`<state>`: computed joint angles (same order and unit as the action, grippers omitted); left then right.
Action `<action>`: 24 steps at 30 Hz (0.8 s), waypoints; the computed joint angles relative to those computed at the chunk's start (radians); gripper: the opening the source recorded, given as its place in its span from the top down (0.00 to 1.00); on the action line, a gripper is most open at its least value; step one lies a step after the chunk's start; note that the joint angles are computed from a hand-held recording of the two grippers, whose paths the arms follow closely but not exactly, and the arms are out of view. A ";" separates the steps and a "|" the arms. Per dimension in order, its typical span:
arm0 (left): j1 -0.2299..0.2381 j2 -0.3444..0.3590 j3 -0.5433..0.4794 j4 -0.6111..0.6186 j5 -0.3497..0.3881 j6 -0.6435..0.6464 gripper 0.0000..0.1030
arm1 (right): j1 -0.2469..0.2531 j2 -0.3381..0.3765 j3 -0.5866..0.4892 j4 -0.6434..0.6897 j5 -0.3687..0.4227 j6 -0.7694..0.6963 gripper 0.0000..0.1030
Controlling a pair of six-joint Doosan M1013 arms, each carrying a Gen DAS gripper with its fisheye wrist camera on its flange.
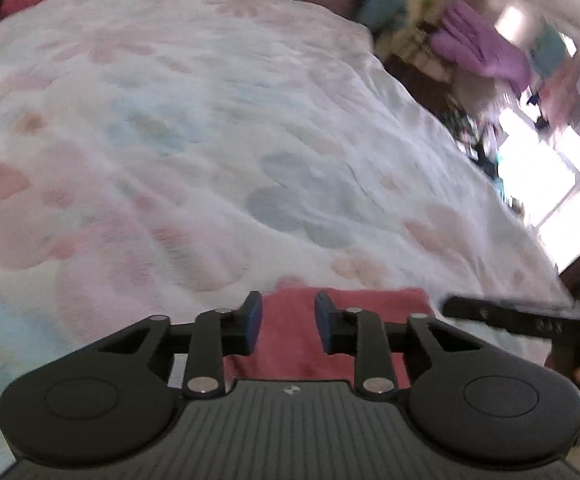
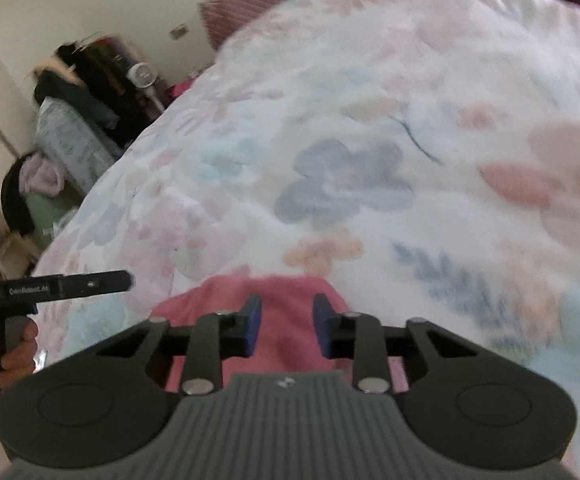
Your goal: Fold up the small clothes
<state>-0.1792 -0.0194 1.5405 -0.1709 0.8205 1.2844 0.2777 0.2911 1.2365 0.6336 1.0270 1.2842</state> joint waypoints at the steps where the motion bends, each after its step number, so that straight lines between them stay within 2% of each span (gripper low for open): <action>1: -0.018 0.010 -0.006 0.025 0.009 0.000 0.73 | 0.009 0.005 -0.006 -0.013 -0.003 -0.012 0.91; 4: -0.050 0.039 -0.016 0.080 0.050 -0.026 0.80 | 0.042 0.032 -0.028 -0.134 -0.015 0.038 1.00; 7: -0.073 0.065 -0.031 0.165 0.125 -0.078 0.83 | 0.058 0.068 -0.054 -0.228 0.028 0.112 1.00; 11: -0.065 0.069 -0.035 0.175 0.155 -0.085 0.83 | 0.060 0.086 -0.061 -0.239 0.040 0.147 1.00; 13: -0.075 0.069 -0.052 0.220 0.187 -0.092 0.83 | 0.064 0.081 -0.067 -0.248 0.042 0.148 1.00; 18: -0.132 0.029 -0.063 0.397 0.234 -0.141 0.81 | 0.058 -0.005 -0.013 -0.247 -0.002 0.093 0.96; 21: -0.144 -0.017 -0.034 0.330 0.187 -0.126 0.81 | 0.058 -0.070 0.046 -0.222 -0.012 0.042 0.96; 24: -0.178 -0.052 0.005 0.281 0.182 -0.110 0.81 | 0.070 -0.123 0.109 -0.217 -0.016 0.008 0.96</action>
<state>-0.3575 -0.0713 1.5453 0.1098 1.0024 1.1745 0.3474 0.1678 1.3458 0.4165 1.0112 1.2921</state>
